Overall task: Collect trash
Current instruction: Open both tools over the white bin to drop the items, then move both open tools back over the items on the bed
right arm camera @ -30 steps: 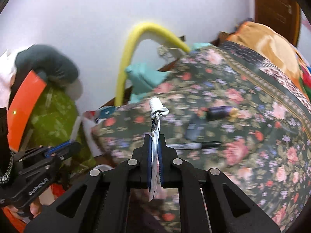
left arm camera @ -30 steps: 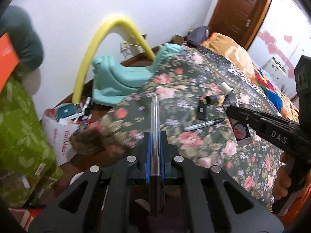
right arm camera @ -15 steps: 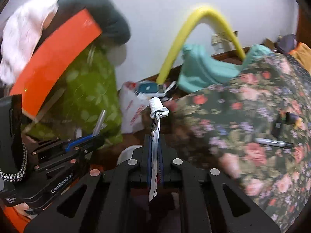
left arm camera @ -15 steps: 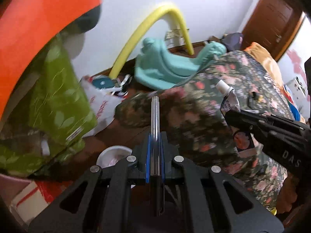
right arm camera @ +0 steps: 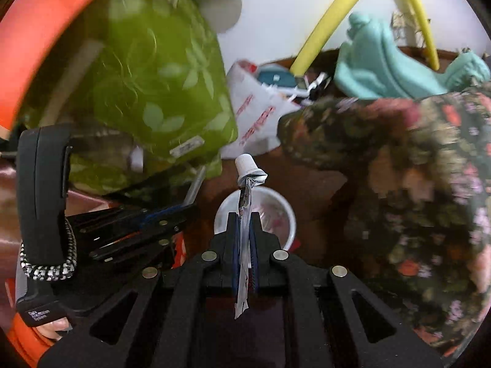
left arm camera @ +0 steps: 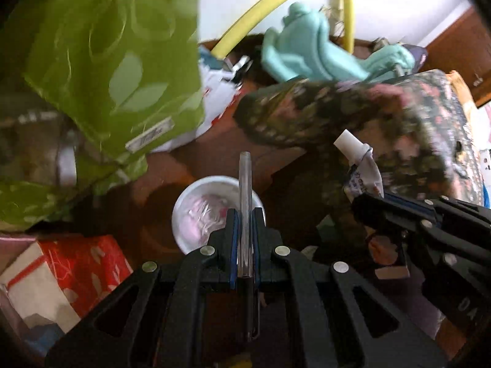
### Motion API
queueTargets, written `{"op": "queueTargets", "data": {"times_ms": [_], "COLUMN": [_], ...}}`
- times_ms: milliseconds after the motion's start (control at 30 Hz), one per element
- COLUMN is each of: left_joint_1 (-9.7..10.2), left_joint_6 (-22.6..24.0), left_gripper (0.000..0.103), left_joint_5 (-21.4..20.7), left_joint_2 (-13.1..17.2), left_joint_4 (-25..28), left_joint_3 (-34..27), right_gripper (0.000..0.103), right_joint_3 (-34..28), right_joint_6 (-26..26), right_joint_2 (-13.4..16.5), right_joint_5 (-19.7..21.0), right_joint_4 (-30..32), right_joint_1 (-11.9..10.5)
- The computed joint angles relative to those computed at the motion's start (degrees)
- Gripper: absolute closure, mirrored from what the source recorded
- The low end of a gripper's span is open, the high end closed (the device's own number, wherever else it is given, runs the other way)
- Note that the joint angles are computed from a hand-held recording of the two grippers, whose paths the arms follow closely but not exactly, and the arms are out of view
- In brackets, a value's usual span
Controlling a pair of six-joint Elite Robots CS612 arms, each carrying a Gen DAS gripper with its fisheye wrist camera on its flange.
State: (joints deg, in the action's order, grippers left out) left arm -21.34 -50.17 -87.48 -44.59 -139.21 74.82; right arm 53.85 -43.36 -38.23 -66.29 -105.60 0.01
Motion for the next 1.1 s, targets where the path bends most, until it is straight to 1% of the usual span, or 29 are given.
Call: {"op": "queueTargets", "data": {"times_ms": [200,367,500,567,600,633,700,733,967,1100], "left_joint_1": [1.2,1.91,2.52,2.78,2.89,2.95,2.97,2.91,2.47,2.09], "left_joint_6": [-1.6,-2.3,-4.1,-5.0,-5.3,-5.7,-5.7,-5.5,-4.9,-4.7], "left_gripper": [0.096,0.096,0.096,0.095,0.092,0.088,0.086,0.086,0.086,0.086], "left_joint_5": [-3.3,-4.7,-6.6,-7.5,-8.0,-8.1,-7.7,-7.4,-6.2,-5.2], "left_joint_2": [1.8,3.1,3.5,3.7,3.7,3.7,3.5,3.3,2.2,1.2], "left_joint_4": [1.3,2.8,2.2,1.7,1.9,2.0,1.9,2.0,1.7,1.2], "left_joint_3": [-0.1,-0.7,-0.4,-0.2,-0.2,-0.1,0.2,0.3,1.5,2.1], "right_gripper": [0.097,0.097,0.096,0.092,0.083,0.077,0.07,0.069,0.069,0.069], "right_joint_3": [-3.0,-4.5,-6.0,-7.5,-8.6,-8.8,-8.7,-8.4,-6.9,-5.6], "right_joint_6": [0.5,1.6,2.2,2.4,2.5,3.0,3.5,3.7,3.2,3.2], "right_joint_2": [3.0,4.8,5.9,6.7,7.3,7.5,7.4,7.2,6.1,4.8], "right_joint_5": [-3.2,-5.6,-6.7,-7.1,-7.0,-7.1,-6.8,-6.7,-6.7,-5.7], "right_joint_4": [4.4,5.2,6.2,8.3,10.1,10.3,9.5,9.2,7.6,6.2], "right_joint_1": [1.5,2.4,2.9,3.1,3.1,3.1,3.0,2.9,2.3,1.6]}}
